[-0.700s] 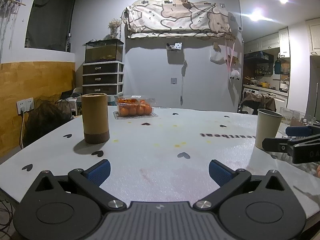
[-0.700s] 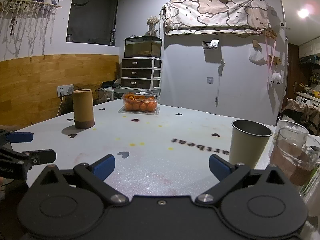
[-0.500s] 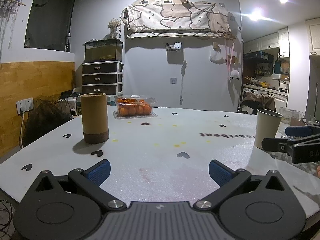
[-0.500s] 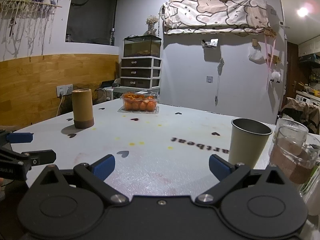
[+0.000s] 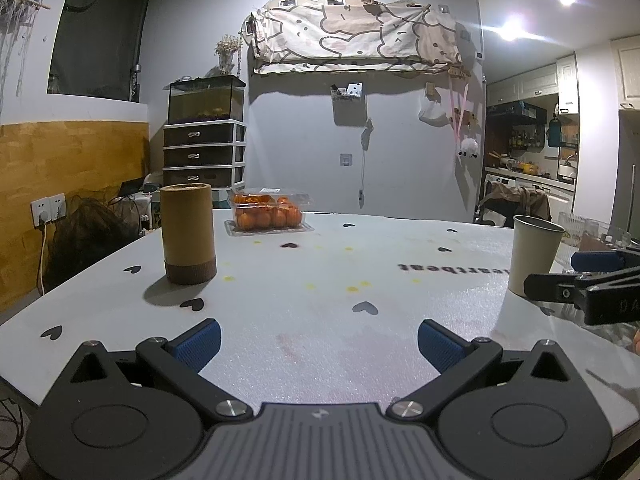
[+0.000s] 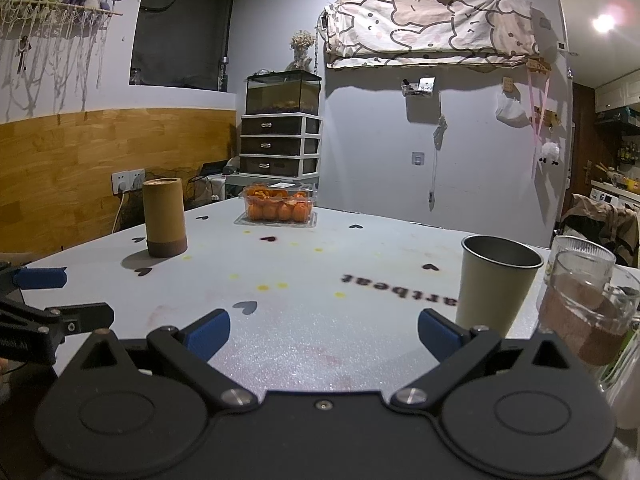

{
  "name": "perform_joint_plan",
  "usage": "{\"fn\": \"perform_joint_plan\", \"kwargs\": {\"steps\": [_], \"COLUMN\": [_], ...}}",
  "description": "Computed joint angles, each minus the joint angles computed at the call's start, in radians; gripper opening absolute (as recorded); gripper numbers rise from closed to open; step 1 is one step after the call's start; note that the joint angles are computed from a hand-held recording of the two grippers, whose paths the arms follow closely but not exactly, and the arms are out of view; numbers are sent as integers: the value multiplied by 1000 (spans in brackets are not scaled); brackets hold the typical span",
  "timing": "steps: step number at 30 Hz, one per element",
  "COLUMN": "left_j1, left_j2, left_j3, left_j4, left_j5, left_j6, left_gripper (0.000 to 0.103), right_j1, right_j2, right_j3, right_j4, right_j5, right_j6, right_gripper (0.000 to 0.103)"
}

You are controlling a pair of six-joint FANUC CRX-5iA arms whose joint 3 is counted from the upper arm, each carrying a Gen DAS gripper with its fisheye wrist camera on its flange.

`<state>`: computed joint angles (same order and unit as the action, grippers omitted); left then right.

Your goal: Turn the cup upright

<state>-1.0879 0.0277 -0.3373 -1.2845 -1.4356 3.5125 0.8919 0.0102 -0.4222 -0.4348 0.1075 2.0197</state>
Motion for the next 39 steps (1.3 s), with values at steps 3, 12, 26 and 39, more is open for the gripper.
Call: {"fn": "perform_joint_plan", "kwargs": {"steps": [3, 12, 26, 39], "left_j1": [-2, 1, 2, 13], "left_j2": [13, 0, 4, 8], "left_j3": [6, -2, 0, -5], "left_j4": [-1, 3, 3, 5], "left_j5": [-1, 6, 8, 24], "left_j6": [9, 0, 4, 10], "left_gripper": [103, 103, 103, 103], "right_j1": [0, 0, 1, -2], "right_j2": [0, 1, 1, 3], "right_j3": [-2, -4, -9, -5], "right_j4": [11, 16, 33, 28], "right_j5": [1, 3, 8, 4], "right_j6": [-11, -16, -34, -31], "right_gripper": [101, 101, 101, 101]}}
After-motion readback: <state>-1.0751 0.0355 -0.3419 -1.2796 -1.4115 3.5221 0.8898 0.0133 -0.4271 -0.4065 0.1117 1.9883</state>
